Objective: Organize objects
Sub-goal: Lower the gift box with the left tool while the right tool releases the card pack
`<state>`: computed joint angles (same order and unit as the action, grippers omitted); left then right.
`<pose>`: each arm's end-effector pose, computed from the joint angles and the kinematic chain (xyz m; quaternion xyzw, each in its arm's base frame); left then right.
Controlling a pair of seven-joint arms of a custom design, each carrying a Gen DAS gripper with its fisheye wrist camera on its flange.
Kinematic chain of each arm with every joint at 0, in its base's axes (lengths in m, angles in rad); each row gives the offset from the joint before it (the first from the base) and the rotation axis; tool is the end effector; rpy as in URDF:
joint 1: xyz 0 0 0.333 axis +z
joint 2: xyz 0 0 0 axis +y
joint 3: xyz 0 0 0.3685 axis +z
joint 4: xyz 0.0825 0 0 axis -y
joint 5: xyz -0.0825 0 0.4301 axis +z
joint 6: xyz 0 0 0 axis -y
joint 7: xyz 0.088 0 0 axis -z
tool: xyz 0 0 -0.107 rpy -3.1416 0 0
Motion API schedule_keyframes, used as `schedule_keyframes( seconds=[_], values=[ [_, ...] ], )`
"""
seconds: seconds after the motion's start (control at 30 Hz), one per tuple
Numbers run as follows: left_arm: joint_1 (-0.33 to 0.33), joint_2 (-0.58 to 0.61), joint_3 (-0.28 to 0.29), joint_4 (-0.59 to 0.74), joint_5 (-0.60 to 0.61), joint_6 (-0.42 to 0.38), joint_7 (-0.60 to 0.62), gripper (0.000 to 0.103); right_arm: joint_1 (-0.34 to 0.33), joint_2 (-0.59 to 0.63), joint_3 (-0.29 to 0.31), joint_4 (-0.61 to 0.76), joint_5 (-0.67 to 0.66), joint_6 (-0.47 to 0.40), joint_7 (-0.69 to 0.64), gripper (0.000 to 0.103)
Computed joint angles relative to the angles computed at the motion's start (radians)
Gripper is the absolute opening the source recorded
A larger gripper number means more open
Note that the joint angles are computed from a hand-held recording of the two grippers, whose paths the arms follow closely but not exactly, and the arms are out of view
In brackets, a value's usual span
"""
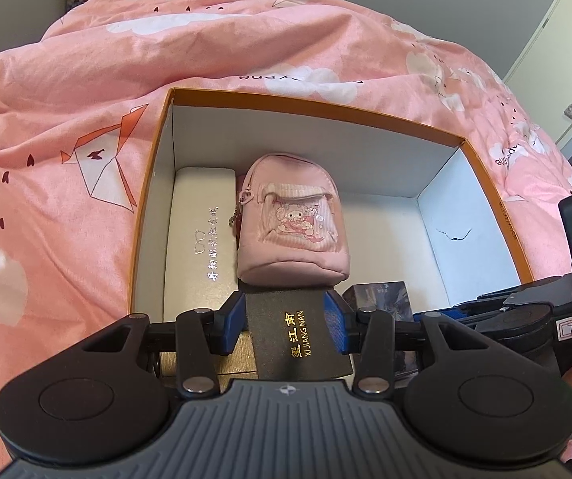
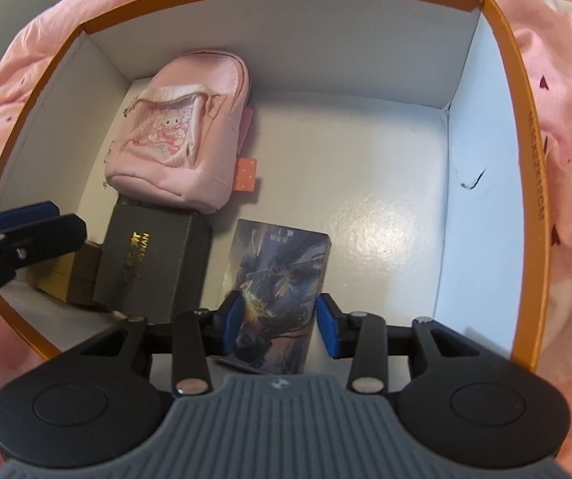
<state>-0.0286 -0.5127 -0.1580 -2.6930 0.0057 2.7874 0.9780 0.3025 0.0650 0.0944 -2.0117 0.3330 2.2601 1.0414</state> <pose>0.4173 -0.0816 0.4756 -0.7948 0.5283 -0.2568 0.1523 0.5773 0.2503 0.4715 -0.9014 0.3997 0.0244 0.1647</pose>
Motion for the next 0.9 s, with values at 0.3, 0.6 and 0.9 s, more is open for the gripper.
schedule_keyframes(
  seconds=[0.3, 0.6, 0.9],
  values=[
    [-0.002, -0.001, -0.002, -0.005, 0.002, 0.001, -0.003, 0.05, 0.007, -0.009, 0.007, -0.013, 0.013, 0.008, -0.083, 0.023],
    [0.049, -0.026, -0.068, -0.012, 0.07, 0.005, -0.073, 0.055, -0.001, -0.028, 0.001, -0.035, 0.071, 0.026, -0.143, 0.025],
    [0.148, -0.147, -0.222, -0.043, 0.264, 0.072, -0.256, 0.073, 0.048, -0.235, -0.039, -0.248, 0.371, 0.312, -0.46, 0.055]
  ],
)
